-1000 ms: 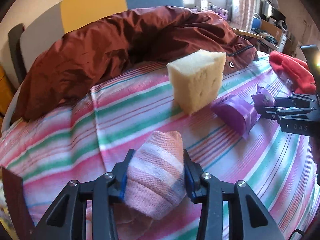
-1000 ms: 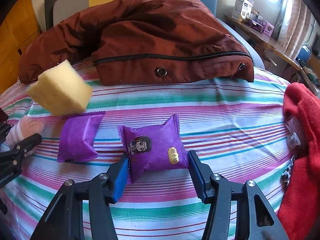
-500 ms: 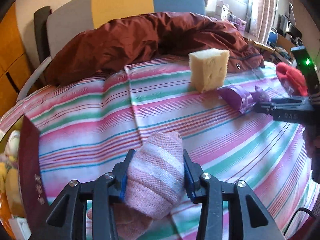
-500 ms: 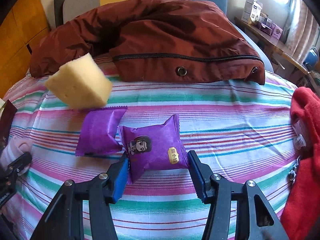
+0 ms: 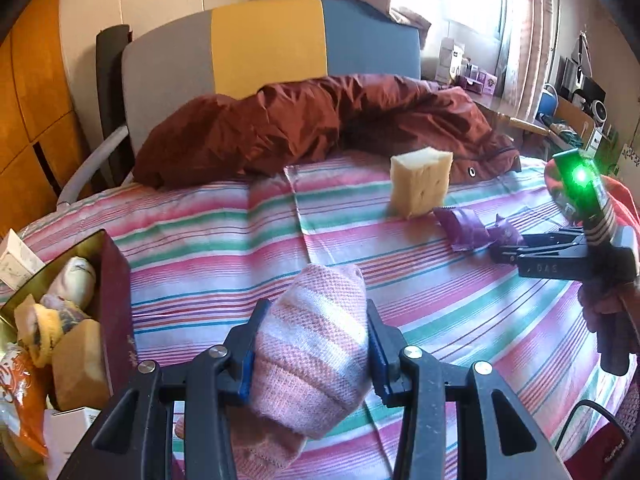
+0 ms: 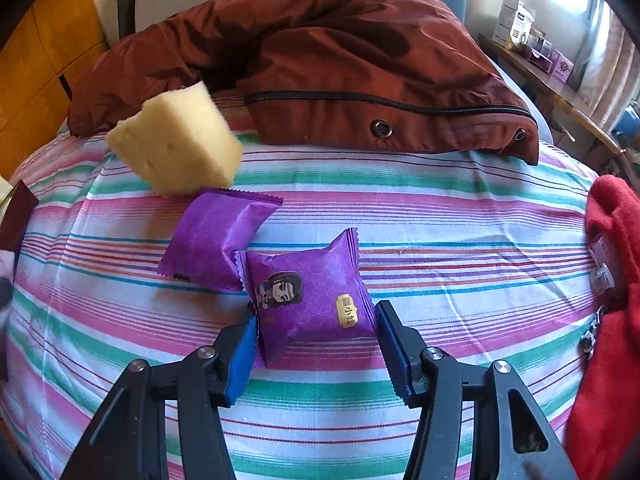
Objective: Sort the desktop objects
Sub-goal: 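Carry the pink sock and purple packet over the gold tray with both grippers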
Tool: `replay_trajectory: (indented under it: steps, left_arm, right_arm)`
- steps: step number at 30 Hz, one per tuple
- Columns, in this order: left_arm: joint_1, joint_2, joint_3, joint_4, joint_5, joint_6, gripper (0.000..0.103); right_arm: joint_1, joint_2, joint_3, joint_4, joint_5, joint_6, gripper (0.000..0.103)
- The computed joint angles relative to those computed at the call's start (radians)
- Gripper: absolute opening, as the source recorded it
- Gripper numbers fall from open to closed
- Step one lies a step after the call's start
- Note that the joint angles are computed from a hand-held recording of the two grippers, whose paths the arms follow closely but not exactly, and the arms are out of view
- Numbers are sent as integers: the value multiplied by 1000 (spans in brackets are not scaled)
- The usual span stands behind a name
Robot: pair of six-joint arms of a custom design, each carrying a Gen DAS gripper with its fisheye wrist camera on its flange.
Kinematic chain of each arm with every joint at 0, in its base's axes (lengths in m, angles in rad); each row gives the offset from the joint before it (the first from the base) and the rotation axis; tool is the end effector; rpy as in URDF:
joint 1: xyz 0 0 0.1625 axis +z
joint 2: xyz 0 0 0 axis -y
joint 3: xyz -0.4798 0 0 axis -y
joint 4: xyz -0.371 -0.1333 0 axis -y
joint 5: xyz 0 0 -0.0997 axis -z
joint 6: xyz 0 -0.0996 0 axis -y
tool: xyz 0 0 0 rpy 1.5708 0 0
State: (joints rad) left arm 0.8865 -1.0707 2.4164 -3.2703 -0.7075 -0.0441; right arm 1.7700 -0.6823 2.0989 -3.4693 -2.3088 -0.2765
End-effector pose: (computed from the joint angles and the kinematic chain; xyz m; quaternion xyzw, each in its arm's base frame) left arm -0.1091 -0.4644 0.1957 0.2115 0.8719 -0.2961 0.3279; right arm 0.1742 -0.5278 0.0794 0.1298 -0.9005 0.2089 0.3586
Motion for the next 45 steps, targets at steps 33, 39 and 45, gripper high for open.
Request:
replay_trajectory:
  steps: [33,39,45]
  left_arm:
    - [-67,-331,157,53,65,-86,44]
    - [-37,-413,177,97,90,-118,44]
    - [2,-487,192,152,114,-157,44]
  right_arm:
    - [167,78,49,99,110,172,57]
    - [223,129,-36,138,192,190,57]
    - [249,193,-71,107,252,171,57]
